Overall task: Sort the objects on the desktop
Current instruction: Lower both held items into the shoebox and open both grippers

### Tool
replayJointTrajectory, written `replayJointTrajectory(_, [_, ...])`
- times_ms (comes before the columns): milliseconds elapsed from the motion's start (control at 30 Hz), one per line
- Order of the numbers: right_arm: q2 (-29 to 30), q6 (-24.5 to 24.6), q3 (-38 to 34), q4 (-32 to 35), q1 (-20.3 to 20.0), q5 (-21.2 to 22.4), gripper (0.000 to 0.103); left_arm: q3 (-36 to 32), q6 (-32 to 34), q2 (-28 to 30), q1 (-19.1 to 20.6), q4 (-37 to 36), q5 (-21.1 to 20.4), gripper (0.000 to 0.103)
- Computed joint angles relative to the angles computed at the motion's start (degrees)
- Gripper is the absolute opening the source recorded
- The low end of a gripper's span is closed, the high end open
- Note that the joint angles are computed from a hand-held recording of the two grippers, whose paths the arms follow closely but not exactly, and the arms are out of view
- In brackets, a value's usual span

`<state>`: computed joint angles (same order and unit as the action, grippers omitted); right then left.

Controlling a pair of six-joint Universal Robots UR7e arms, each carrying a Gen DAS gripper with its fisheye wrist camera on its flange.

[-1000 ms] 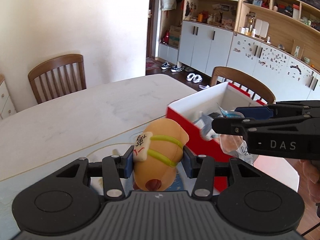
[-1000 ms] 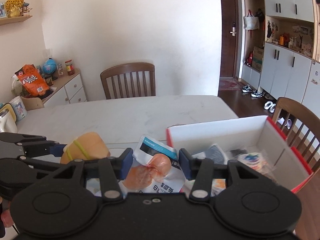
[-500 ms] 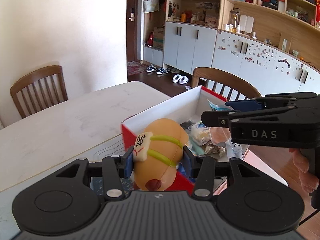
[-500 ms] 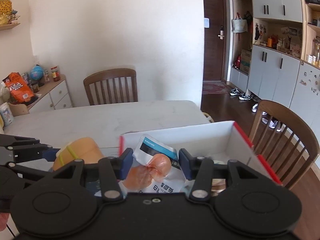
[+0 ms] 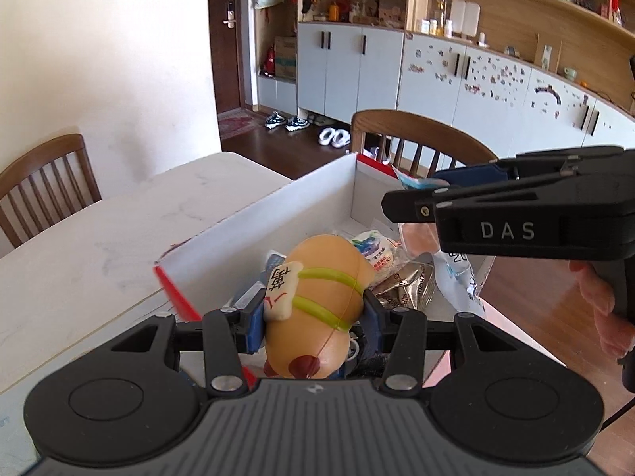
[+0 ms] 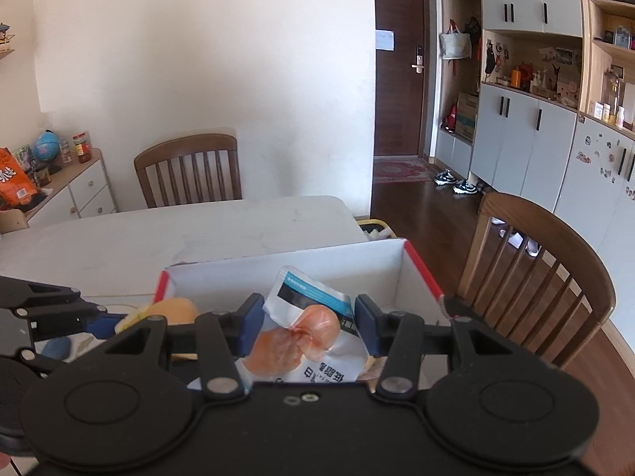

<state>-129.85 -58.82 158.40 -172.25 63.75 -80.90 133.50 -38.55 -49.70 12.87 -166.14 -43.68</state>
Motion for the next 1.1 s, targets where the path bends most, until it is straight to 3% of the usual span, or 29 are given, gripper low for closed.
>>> replayJointTrajectory(133, [4.78, -0.14, -0.8, -4.27, -0.94, -0.55, 0.05, -1.56, 3.6, 3.25, 1.79, -3.69, -0.34, 0.046])
replayJointTrajectory(433, [14.1, -0.49, -1.57, -12.68, -2.62, -1.44, 0.05, -5.21, 7.59, 8.15, 4.96, -4.13, -1.05, 0.046])
replayJointTrajectory(833, [23.54, -0.09, -3.1, -20.18, -2.05, -5.83, 0.05, -10.12, 9.13, 10.57, 9.14, 0.79, -4.04, 0.046])
replayJointTrajectory(1100, [25.91, -0.73, -2.33, -22.93, -3.05, -6.73, 0.05, -13.08, 8.28, 10.94, 10.33, 6.2, -5.34, 0.046])
